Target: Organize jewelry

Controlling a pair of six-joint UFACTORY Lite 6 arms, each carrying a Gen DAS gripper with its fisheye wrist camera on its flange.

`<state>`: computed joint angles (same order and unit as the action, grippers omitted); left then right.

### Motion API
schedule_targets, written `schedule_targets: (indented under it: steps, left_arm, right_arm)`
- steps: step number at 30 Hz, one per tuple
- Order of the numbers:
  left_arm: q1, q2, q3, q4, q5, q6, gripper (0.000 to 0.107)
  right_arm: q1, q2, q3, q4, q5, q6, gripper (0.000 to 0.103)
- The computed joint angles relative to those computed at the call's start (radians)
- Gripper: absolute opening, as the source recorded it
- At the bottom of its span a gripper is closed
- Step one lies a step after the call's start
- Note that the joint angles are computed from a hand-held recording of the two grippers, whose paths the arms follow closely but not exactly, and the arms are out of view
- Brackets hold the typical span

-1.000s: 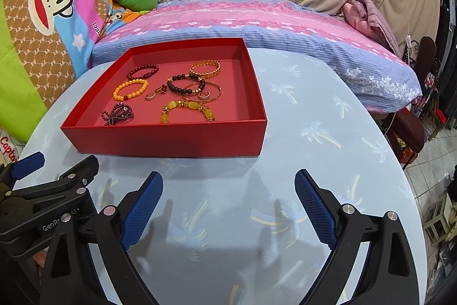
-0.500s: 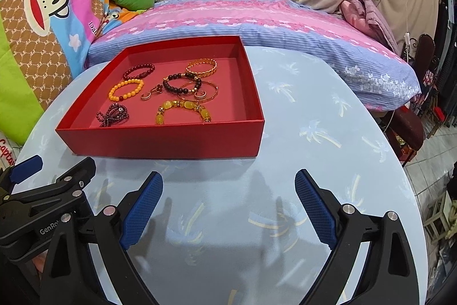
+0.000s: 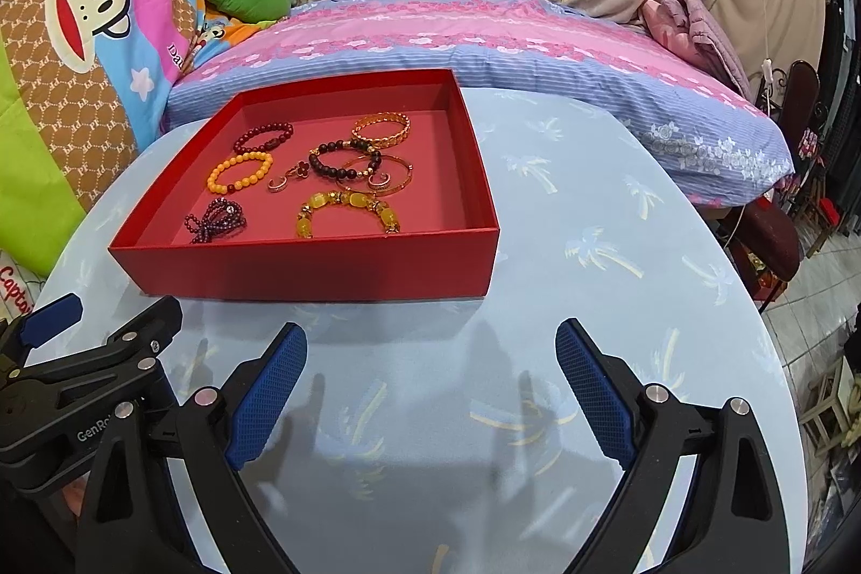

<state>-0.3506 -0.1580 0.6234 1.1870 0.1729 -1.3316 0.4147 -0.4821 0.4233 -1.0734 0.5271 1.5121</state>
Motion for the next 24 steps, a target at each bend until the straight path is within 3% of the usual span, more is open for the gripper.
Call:
schedule_targets:
  steps: [8,24]
  left_arm:
    - [-0.002,-0.007,0.007,-0.048,0.011,0.049,0.093]
    - [0.000,-0.028,-0.010,0.009,0.015,-0.002,0.093]
  right_arm:
    - [-0.002,0.000,0.000,0.004,-0.001,-0.005,0.090]
    - [0.003,-0.002,0.001,0.006,0.003,-0.004,0.090]
